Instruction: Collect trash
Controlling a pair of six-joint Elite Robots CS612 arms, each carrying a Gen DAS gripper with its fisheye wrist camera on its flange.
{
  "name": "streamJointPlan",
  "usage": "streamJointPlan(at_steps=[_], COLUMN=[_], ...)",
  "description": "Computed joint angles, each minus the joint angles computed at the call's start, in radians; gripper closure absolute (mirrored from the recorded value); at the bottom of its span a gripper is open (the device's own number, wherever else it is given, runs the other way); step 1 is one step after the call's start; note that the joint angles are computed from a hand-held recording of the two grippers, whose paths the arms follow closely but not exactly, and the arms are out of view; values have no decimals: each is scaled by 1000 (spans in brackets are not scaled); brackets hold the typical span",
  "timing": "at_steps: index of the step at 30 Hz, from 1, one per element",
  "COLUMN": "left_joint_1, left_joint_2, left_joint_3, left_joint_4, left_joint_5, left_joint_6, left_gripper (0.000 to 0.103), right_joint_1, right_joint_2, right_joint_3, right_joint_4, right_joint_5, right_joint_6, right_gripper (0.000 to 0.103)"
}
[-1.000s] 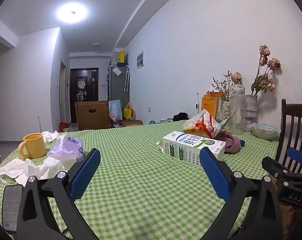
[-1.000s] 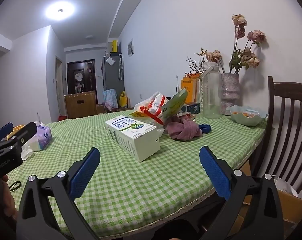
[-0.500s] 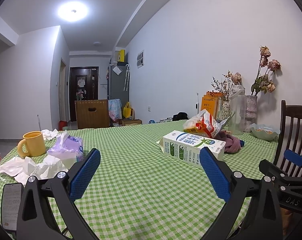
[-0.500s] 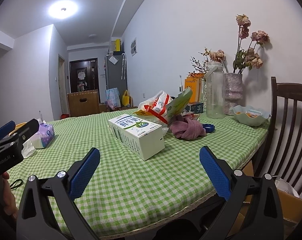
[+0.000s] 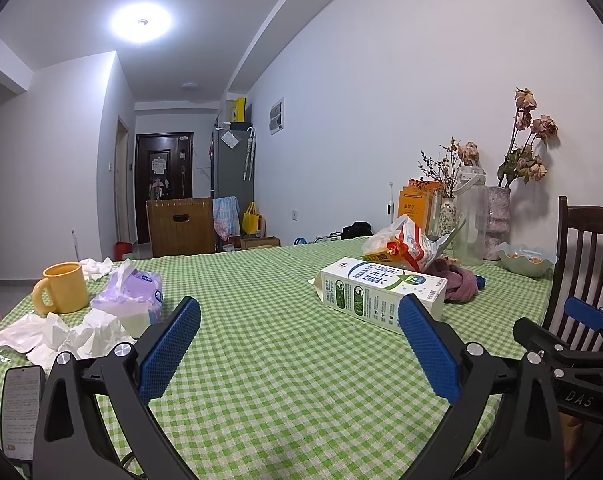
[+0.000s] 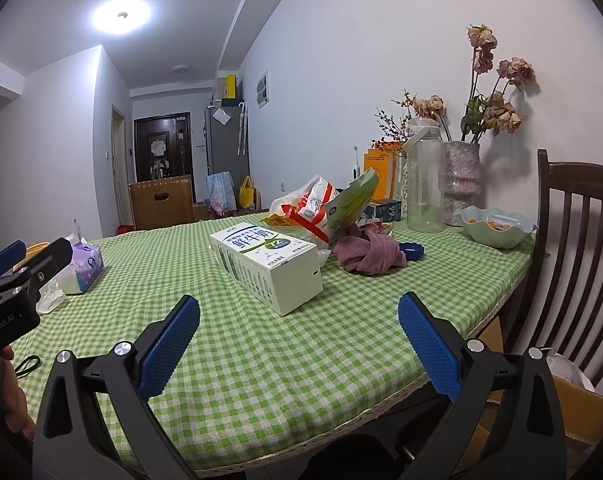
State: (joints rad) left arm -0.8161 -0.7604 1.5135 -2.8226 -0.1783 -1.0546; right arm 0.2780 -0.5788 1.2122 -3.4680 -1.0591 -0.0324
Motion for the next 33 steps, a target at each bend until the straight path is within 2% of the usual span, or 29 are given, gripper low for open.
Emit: streamJointPlan(at_steps=[33], left_joint_1=[2], left_joint_2=[3], left_joint_3=[-3], left_joint_4=[26], left_joint_5=[-14], left_joint_6=[-16], left_gripper=[7], right_joint_1=[1], right_joint_2=[-3], right_joint_3=[7], right_joint_4=[9], right_joint_5=[-16], right_joint_6=[9], right_gripper=[7])
